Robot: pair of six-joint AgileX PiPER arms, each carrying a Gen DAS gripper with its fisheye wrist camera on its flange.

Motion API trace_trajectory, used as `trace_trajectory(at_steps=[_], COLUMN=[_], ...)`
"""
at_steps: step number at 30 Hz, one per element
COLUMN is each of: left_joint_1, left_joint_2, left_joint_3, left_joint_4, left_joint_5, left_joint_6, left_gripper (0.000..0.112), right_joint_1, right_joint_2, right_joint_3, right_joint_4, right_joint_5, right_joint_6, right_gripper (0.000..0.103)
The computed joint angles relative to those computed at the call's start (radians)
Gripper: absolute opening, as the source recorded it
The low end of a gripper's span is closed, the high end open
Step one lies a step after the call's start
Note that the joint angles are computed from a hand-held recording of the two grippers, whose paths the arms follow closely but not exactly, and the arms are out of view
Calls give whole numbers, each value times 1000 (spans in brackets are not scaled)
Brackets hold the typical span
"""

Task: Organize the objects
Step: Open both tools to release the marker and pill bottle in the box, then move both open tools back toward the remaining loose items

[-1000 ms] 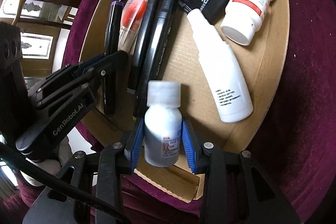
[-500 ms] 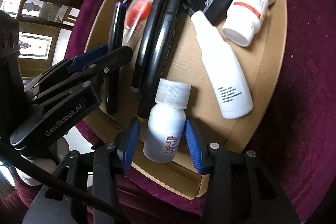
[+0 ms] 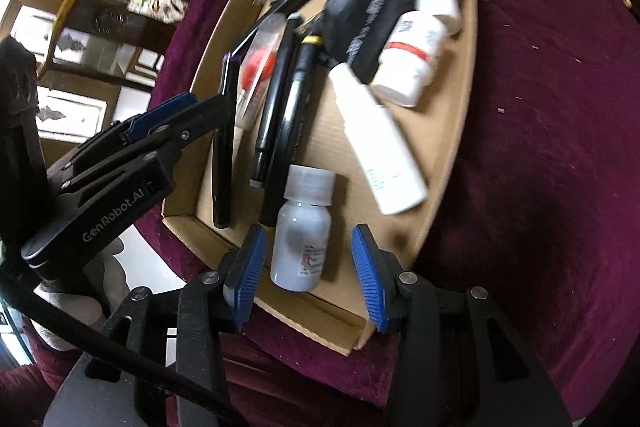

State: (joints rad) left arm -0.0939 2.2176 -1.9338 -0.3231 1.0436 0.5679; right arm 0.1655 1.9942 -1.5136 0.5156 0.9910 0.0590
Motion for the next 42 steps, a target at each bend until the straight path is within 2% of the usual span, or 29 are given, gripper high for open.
trace_trajectory(at_steps=[4,7,10,11,15,18,22,27,32,39,42], left_joint_1=[-42,-79,-117,-131,-196,-256,-368,-492,-583,-627,-656], left_joint_2=[-62,-123,-174,-185,-209,-200,-166,-117,-81,-74,-79], left_joint_3=[63,122,161,169,177,165,143,119,144,221,262], left_joint_4=[26,48,36,28,-32,-76,-82,-44,8,66,143], left_joint_5=[-36,-62,-50,-41,22,69,86,77,47,-6,-71], left_joint_6=[-28,-57,-69,-74,-86,-106,-183,-274,-361,-440,-478], left_gripper=[36,36,36,36,42,42,42,42,42,42,42], right_joint_1=[-59,-154,-303,-334,-594,-752,-977,-1174,-1198,-1100,-1032], right_joint_2=[-99,-187,-266,-258,-304,-315,-313,-277,-226,-129,-100], right_joint_3=[131,236,335,335,453,520,533,519,453,308,260], right_joint_4=[72,130,190,204,261,274,237,189,159,107,42], right_joint_5=[-66,-93,-89,-96,-58,-56,8,54,45,17,-33], right_joint_6=[-66,-143,-229,-233,-354,-429,-502,-575,-564,-513,-464], right_gripper=[43,43,56,57,57,57,57,57,57,57,57])
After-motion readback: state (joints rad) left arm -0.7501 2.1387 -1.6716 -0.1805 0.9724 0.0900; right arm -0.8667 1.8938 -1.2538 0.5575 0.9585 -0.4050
